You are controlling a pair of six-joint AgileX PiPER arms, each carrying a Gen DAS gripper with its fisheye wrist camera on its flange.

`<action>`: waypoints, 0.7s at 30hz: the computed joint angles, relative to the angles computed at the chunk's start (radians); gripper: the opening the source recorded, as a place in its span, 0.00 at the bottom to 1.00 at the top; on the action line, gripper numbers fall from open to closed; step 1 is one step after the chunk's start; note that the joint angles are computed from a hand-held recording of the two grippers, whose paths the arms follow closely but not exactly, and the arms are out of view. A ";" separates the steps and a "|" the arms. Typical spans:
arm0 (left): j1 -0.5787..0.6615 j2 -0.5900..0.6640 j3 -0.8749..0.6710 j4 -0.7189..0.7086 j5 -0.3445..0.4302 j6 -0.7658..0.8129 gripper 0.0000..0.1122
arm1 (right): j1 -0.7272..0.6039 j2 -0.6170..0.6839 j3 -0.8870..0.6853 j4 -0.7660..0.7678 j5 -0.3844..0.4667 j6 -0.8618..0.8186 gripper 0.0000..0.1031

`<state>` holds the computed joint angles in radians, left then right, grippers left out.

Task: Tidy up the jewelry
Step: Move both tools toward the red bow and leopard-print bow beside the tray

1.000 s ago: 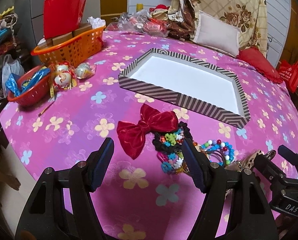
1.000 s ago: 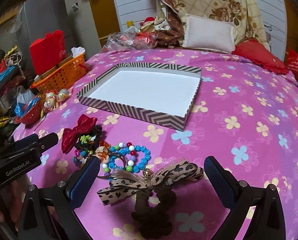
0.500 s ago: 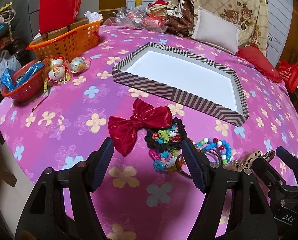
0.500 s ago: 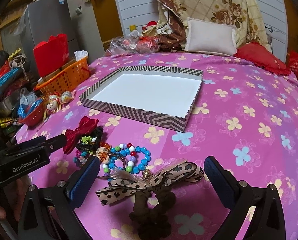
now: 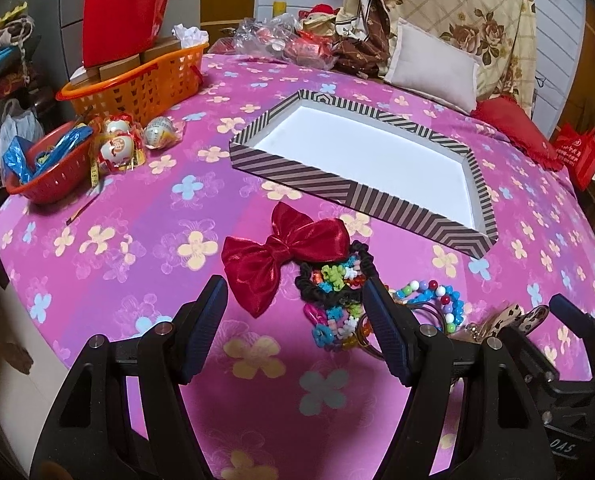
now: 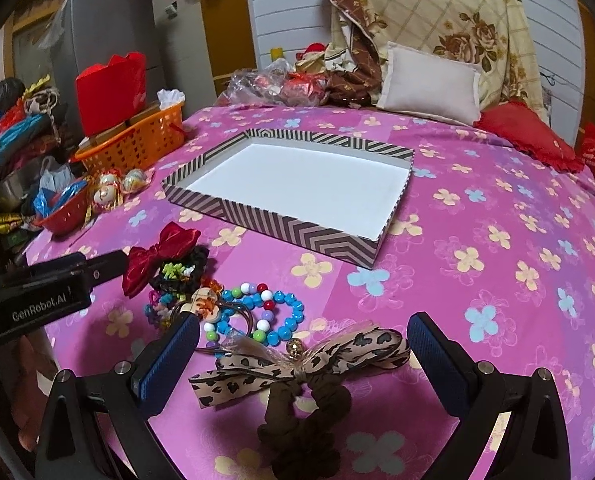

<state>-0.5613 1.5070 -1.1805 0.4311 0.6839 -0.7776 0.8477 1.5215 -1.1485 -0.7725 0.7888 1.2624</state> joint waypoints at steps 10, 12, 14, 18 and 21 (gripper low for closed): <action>0.011 -0.016 0.005 -0.013 0.010 0.018 0.63 | 0.024 0.027 -0.033 0.008 0.050 -0.015 1.00; 0.019 -0.024 0.011 -0.019 0.006 0.026 0.63 | 0.025 0.028 -0.033 0.011 0.053 -0.012 1.00; 0.030 -0.031 0.015 -0.032 0.004 0.042 0.63 | 0.026 0.029 -0.033 0.014 0.054 -0.011 1.00; 0.053 -0.043 0.021 -0.053 0.003 0.067 0.63 | 0.030 0.038 -0.043 0.021 0.071 -0.018 1.00; 0.071 -0.051 0.026 -0.068 0.006 0.083 0.63 | 0.030 0.043 -0.048 0.030 0.078 -0.027 1.00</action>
